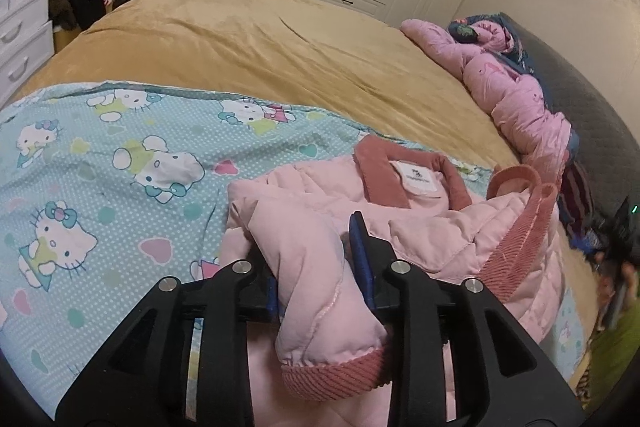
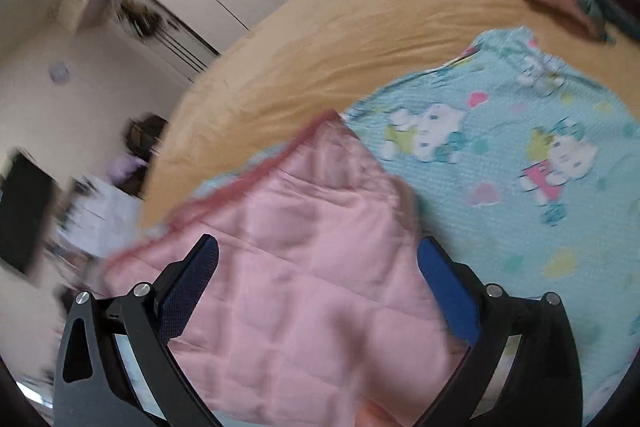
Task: Fold large clothes
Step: 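Fold the hem up toward the collar with both tools and release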
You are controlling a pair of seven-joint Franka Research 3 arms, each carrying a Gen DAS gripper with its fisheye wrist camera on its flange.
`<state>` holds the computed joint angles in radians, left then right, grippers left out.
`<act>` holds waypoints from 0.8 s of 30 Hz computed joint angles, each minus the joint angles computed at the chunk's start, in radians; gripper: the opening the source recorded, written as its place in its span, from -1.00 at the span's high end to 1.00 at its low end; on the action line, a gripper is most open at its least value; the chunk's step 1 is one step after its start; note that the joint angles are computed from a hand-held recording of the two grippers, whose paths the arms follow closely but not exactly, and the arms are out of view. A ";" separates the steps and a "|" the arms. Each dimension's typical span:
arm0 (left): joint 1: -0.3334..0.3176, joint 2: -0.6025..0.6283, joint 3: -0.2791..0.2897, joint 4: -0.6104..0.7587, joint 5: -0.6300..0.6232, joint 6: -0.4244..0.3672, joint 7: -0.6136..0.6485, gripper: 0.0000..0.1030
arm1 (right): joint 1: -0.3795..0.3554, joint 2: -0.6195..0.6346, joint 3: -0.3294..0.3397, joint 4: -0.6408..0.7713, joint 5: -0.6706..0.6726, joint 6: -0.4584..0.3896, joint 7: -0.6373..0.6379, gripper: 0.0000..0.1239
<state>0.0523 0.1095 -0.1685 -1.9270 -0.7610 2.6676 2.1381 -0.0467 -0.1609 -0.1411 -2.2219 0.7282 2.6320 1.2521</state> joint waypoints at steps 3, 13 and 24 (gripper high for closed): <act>0.008 -0.009 -0.001 0.006 -0.049 -0.031 0.021 0.19 | -0.004 0.005 0.023 -0.045 -0.095 0.066 0.025 -0.60; -0.027 -0.097 0.021 -0.048 -0.159 -0.023 0.136 -0.72 | 0.012 0.029 0.034 -0.074 -0.166 0.128 0.041 -0.60; -0.073 -0.072 0.060 -0.149 0.244 0.120 -0.019 -0.82 | -0.001 0.106 0.040 -0.018 -0.272 0.154 0.101 -0.60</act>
<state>-0.0209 0.0375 -0.1080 -2.0764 -0.5168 2.7879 2.1188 -0.0473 -0.0552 -0.1015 -2.2394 0.4558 2.7858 1.3526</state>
